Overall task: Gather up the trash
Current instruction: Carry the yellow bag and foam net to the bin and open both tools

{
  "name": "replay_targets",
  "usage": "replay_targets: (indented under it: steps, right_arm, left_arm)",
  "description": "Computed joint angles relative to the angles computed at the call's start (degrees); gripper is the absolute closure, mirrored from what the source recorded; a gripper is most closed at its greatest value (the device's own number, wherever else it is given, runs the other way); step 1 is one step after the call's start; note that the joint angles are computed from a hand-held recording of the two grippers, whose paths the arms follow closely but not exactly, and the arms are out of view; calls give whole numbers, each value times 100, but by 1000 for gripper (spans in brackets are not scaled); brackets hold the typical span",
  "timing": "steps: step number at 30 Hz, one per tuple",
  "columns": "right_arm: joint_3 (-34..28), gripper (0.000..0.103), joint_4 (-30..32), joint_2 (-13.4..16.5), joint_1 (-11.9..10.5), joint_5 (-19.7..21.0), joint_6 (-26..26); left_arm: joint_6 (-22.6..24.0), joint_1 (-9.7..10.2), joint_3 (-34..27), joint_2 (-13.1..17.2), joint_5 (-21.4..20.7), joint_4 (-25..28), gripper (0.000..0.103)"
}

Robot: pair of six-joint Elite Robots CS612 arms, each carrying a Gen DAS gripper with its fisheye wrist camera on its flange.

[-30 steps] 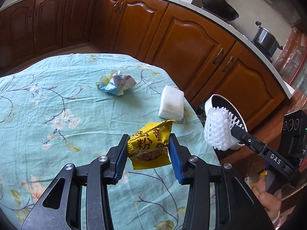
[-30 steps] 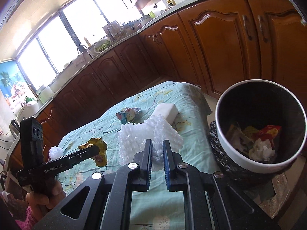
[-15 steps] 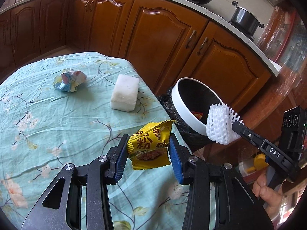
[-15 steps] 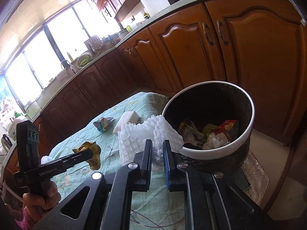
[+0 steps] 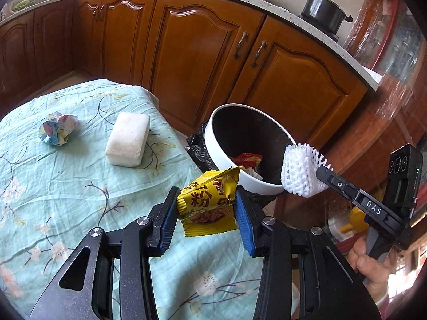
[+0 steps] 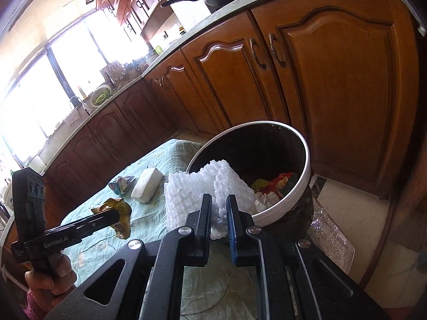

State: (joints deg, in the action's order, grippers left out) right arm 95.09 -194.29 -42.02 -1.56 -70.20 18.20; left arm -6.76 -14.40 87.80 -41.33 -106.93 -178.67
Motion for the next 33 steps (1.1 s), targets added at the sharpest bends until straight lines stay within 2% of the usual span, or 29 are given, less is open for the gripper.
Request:
replay_targets:
  steps: [10, 28, 33]
  right_arm:
    - [-212, 92, 189, 96, -47, -144, -8]
    - [-677, 92, 897, 261, -121, -368, -238]
    - [-808, 90, 1090, 333, -125, -387, -287]
  left_arm:
    - [147, -144, -356, 137, 27, 270, 63]
    - [339, -404, -1307, 552, 306, 1238, 63]
    - [348, -448, -1492, 644, 321, 1440, 59]
